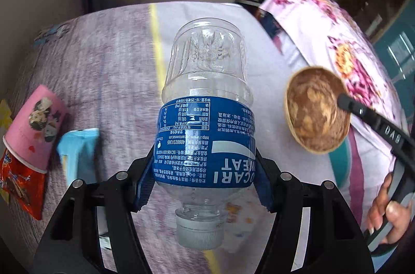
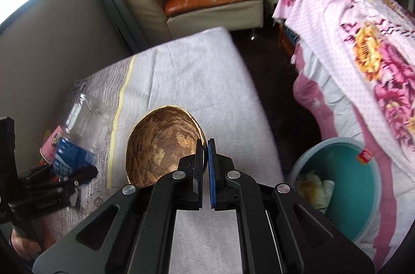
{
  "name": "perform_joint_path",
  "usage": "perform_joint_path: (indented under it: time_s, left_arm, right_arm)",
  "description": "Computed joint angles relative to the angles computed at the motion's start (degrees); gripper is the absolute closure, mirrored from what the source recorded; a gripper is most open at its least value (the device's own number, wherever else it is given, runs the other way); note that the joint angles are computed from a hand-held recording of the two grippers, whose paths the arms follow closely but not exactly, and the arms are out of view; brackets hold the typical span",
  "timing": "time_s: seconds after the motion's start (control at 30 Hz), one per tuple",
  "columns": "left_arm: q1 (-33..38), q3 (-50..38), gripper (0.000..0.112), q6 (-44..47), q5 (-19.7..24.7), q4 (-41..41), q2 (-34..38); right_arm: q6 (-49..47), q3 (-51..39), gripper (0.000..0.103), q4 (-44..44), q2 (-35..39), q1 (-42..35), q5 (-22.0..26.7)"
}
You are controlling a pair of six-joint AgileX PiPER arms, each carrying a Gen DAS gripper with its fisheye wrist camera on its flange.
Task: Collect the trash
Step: 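Carry the bottle and bowl over the teal bin and release both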
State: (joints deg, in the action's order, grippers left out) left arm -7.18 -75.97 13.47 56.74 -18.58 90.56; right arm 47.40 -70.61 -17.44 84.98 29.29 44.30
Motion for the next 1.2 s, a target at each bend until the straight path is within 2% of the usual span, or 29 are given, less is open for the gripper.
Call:
perform_joint_path:
  time_s: [0.27,0.47,0.57,0.67,0.9,1.07,1.2]
  left_arm:
    - [-13.3,-2.0,0.047,-6.2,0.4,3.5,0.1]
    - [-25.0,-5.3,0.047,-12.4,1.0,6.1,4.0]
    - [-30.1,-7.7,0.047,-14.3,1.6,6.5,7.0]
    - [-34.9,-10.8,0.047,-15.8,2.4,6.3,10.7]
    - [-40.7,-17.4,0.047,-17.3,4.7,6.3,18.0]
    - [-42.4,-19.5,0.047,-18.2,5.7,7.0,20.9]
    - [-43.3,-20.4,0.046,-19.8,6.0,8.0,22.1]
  right_arm:
    - [2.6,7.1,0.099,-4.9,-12.8,-3.3,2.7]
    - [-1.5,13.7,0.099,-3.2,-24.1,-11.5,4.2]
    - [-8.3,16.8,0.099,1.8,-29.2,-19.4,4.3]
    - [-19.2,19.4,0.099,9.7,-33.4,-30.2,4.7]
    - [-43.7,22.5,0.099,27.7,-37.1,-52.9,6.3]
    - [-52.7,24.3,0.099,34.3,-36.9,-60.3,6.8]
    - [-53.6,25.2,0.099,35.1,-36.2,-60.9,6.3]
